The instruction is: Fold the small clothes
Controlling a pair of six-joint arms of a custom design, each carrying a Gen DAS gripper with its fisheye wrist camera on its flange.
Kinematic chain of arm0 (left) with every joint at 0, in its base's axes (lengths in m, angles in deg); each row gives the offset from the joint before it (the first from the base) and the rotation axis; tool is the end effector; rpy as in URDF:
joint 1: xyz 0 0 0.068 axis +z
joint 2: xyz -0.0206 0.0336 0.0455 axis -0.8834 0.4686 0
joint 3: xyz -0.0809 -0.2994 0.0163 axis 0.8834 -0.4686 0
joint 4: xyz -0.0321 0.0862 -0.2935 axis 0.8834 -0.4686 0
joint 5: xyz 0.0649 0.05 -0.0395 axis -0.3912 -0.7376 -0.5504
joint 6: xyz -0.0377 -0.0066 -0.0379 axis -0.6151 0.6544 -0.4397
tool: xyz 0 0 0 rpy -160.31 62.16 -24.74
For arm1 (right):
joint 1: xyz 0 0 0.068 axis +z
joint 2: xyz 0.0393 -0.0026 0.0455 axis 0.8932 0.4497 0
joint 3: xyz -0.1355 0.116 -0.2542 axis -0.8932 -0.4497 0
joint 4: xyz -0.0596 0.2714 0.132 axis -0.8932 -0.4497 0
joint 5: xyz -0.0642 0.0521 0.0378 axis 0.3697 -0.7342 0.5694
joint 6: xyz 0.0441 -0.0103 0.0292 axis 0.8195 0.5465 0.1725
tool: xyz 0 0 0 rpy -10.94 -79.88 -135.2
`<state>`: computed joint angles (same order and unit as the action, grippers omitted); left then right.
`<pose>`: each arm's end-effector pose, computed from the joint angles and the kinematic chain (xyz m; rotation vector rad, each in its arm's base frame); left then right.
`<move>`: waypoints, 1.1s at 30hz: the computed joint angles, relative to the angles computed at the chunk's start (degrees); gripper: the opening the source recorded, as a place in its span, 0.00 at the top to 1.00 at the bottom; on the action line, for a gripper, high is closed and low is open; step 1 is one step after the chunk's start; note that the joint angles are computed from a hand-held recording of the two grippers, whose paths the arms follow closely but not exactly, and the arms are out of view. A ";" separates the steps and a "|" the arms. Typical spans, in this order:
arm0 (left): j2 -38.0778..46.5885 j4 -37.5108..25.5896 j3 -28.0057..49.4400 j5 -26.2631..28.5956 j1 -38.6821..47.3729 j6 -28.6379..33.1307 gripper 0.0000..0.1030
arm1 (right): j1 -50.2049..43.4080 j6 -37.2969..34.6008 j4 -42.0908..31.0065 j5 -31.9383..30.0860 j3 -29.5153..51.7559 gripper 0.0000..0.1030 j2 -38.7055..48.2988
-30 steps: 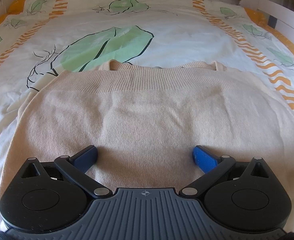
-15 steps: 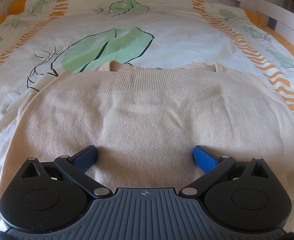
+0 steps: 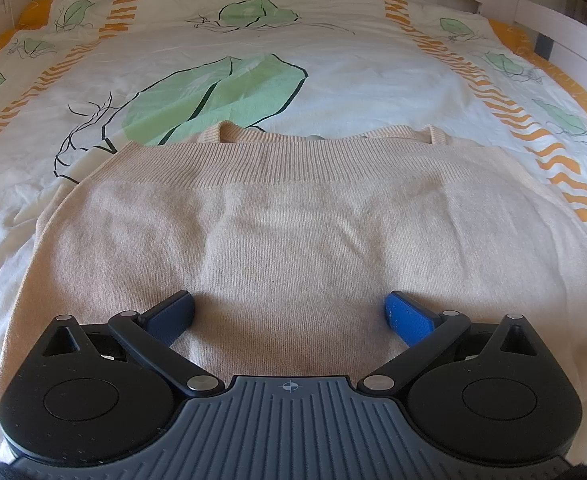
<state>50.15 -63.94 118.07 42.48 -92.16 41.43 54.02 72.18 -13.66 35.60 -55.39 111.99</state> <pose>0.1774 -0.0917 0.2164 0.0827 2.4409 -0.0507 0.1944 -0.0075 0.2078 0.3287 2.4398 1.0076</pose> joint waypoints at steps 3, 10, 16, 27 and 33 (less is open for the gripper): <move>0.23 -0.98 0.97 0.47 0.44 0.96 0.00 | -0.44 -2.44 0.13 -1.09 0.25 0.00 0.89; 2.95 -0.28 5.61 -3.86 -1.67 6.76 0.11 | 8.01 -7.26 4.09 8.80 -2.53 0.00 -4.69; 12.00 2.41 11.38 -4.79 1.81 3.98 0.11 | 13.14 -11.01 2.68 15.90 -3.03 0.00 -8.22; 21.50 2.45 14.36 -3.67 4.59 1.54 0.08 | 4.27 -9.15 3.13 4.42 -2.83 0.00 -4.78; 20.56 1.78 14.64 -1.52 5.87 2.72 0.10 | 0.68 -8.48 4.85 -0.91 -3.10 0.00 -2.26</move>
<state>70.71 -62.16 132.71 40.95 -86.29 44.15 54.70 63.70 -8.81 34.69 -58.50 109.73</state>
